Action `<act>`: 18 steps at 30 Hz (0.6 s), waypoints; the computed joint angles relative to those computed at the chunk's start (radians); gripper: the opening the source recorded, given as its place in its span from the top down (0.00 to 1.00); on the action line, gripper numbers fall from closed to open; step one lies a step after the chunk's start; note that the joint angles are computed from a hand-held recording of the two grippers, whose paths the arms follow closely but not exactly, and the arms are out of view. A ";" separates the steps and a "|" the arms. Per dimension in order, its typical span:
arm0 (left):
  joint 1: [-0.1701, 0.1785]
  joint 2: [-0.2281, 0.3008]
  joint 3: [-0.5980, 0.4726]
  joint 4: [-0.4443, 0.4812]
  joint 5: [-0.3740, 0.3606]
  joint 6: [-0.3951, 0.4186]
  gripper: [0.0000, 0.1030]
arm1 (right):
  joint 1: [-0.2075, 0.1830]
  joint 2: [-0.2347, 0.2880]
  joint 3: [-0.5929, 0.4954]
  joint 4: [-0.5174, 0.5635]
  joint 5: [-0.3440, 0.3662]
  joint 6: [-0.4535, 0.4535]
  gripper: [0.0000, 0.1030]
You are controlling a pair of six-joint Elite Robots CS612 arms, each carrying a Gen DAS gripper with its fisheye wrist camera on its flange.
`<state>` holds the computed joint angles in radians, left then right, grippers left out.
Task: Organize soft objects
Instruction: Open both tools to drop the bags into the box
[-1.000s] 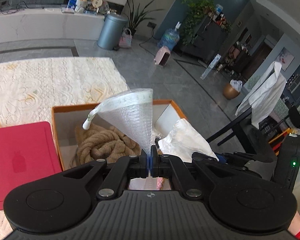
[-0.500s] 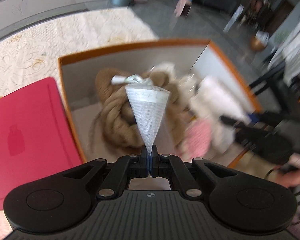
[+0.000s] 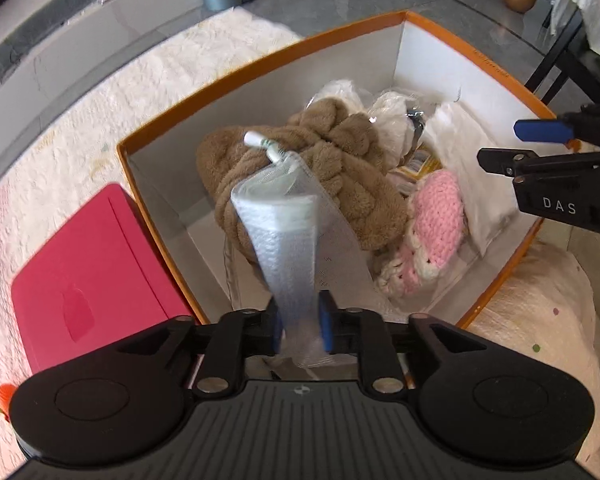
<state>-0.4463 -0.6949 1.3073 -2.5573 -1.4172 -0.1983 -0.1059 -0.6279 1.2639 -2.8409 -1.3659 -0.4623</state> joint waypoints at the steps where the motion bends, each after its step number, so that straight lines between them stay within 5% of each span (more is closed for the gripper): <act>1: -0.003 -0.004 0.010 -0.021 0.010 0.009 0.58 | 0.000 -0.003 0.005 -0.011 -0.001 -0.001 0.49; 3: -0.008 -0.013 0.035 -0.080 0.024 0.020 0.41 | 0.000 -0.011 0.018 -0.035 0.002 -0.003 0.43; 6: -0.007 -0.028 0.065 -0.148 0.015 0.021 0.33 | 0.000 -0.024 0.037 -0.054 0.011 -0.006 0.42; 12: -0.008 -0.061 0.137 -0.325 0.019 -0.009 0.29 | 0.000 -0.057 0.083 -0.100 0.037 -0.005 0.40; 18: -0.008 -0.077 0.225 -0.580 0.011 -0.043 0.26 | 0.004 -0.095 0.150 -0.183 0.078 0.013 0.29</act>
